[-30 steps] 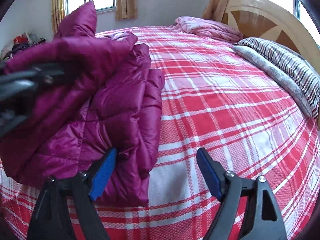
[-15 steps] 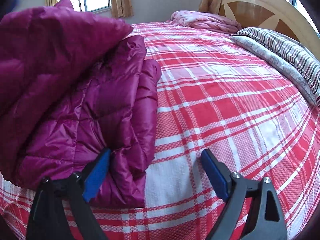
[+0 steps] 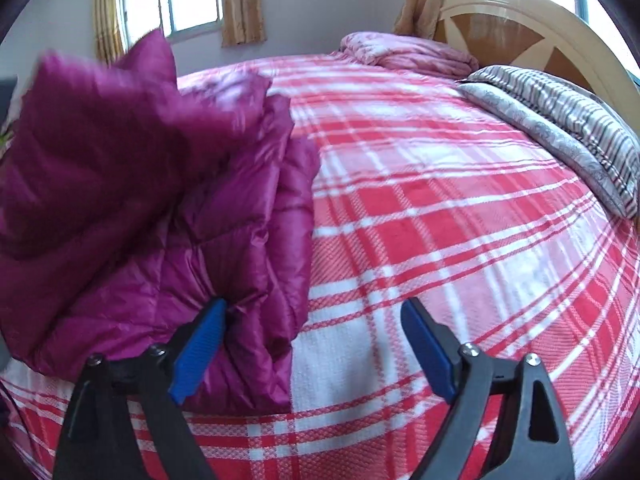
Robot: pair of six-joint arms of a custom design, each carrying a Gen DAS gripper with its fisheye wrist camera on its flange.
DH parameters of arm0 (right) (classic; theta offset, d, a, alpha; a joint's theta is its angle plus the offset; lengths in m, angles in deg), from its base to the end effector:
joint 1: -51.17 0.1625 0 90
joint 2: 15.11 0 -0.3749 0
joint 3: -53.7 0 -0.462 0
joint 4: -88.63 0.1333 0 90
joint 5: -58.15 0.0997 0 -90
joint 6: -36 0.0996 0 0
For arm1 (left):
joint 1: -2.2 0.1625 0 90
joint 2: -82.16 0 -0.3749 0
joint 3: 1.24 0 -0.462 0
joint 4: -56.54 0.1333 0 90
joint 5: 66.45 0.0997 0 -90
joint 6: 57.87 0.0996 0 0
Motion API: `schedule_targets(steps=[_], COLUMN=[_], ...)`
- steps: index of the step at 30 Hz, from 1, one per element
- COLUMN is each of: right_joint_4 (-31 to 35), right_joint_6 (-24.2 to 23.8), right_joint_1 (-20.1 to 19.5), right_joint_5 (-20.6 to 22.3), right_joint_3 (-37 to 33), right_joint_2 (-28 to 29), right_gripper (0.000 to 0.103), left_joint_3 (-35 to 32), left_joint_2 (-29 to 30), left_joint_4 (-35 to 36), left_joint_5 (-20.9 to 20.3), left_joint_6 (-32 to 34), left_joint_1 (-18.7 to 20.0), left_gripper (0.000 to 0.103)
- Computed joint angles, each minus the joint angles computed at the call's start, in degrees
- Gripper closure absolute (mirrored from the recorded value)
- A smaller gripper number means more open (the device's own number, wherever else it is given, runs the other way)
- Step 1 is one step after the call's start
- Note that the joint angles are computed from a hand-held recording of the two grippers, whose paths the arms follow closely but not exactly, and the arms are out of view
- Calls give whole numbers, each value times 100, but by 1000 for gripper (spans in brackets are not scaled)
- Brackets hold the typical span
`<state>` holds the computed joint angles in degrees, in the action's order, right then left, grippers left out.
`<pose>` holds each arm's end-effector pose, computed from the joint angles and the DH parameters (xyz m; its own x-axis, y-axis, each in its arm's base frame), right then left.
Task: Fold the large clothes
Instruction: 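Fold the lifted jacket half over the other half with the left gripper, then grasp the folded magenta jacket bundle with the left gripper while the right gripper grasps beside it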
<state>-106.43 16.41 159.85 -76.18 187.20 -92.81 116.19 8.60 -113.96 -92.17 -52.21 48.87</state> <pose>0.2072 -0.4140 0.1757 -0.7281 0.0494 0.6837 -0.4810 0.6738 -0.5609 -0.2117 -0.5495 0.2267 -0.6269 -0.0352 -0.7783 0.6155 0.5901 -0.5224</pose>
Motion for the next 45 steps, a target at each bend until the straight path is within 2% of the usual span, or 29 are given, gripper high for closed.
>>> schedule_targets(steps=[2,4,7,11,13,15,17,18,21,24,28,29,30,31,32,33,36,39,40,41,42,43,44,45], right_joint_4=[-543,-797,-465,-169,117,736,1081,1146,1241,1403,1781,1776,1744,1623,1392,1241,1010,1596,1774,1823,1966,2163,2244,2190], right_joint_6=[-142,-172,-19,-311,-512,-283,-3,21,-31,-28,86,74,43,8,-12,-6,-31,158,190,144,126,187,292,311], right_joint_1=[214,389,510,734,770,671,456,417,336,201,299,363,400,439,476,506,511,355,305,290,277,231,202,184], right_joint_5=[-188,-63,709,930,805,722,938,910,641,582,520,433,397,418,490,512,640,834,851,751,626,630,616,583], right_joint_3=[-22,-40,-22,-353,-534,-606,-466,-411,-179,-21,-111,-177,-223,-280,-362,-450,-1004,-1736,-1986,-2155,-2342,-2468,-2531,-2512], right_joint_2=[-30,-137,-408,-3,253,266,55,5,-118,-258,-373,-362,-381,-390,-384,-331,44,550,759,936,1132,1240,1312,1314], right_gripper=[16,15,15,16,30,76,83,87,91,91,89,83,69,59,38,26,25,26,29,37,56,69,78,82], left_joint_3=[62,161,260,343,308,252,209,206,175,94,-34,-54,-67,-68,-76,-80,-87,-86,-86,-93,-111,-121,-130,-137], left_joint_2=[11,-50,-28,28,53,79,85,62,58,33,214,242,249,235,218,208,234,224,222,230,244,252,254,250], left_joint_4=[-229,-488,-794,-1352,-1288,-1211,-1095,-1004,-840,-450,-379,-377,-378,-359,-288,-258,-264,-235,-228,-216,-206,-218,-204,-194], left_joint_5=[-155,-352,-465,-496,-427,-350,-330,-340,-402,-671,-624,-616,-626,-665,-716,-748,-782,-783,-777,-764,-748,-752,-765,-769], left_joint_6=[270,561,973,1600,1610,1599,1544,1509,1416,1063,1052,1080,1105,1090,1025,985,930,930,941,950,978,1010,1021,1041], left_joint_1=[-90,-167,-376,-533,-524,-463,-417,-399,-332,-222,-204,-207,-200,-186,-170,-151,-139,-139,-141,-147,-156,-160,-164,-155], left_gripper=[5,5,5,5,5,5,5,5,5,5,5,5,5,5,5,5,5,5,5,5,5,5,5,5])
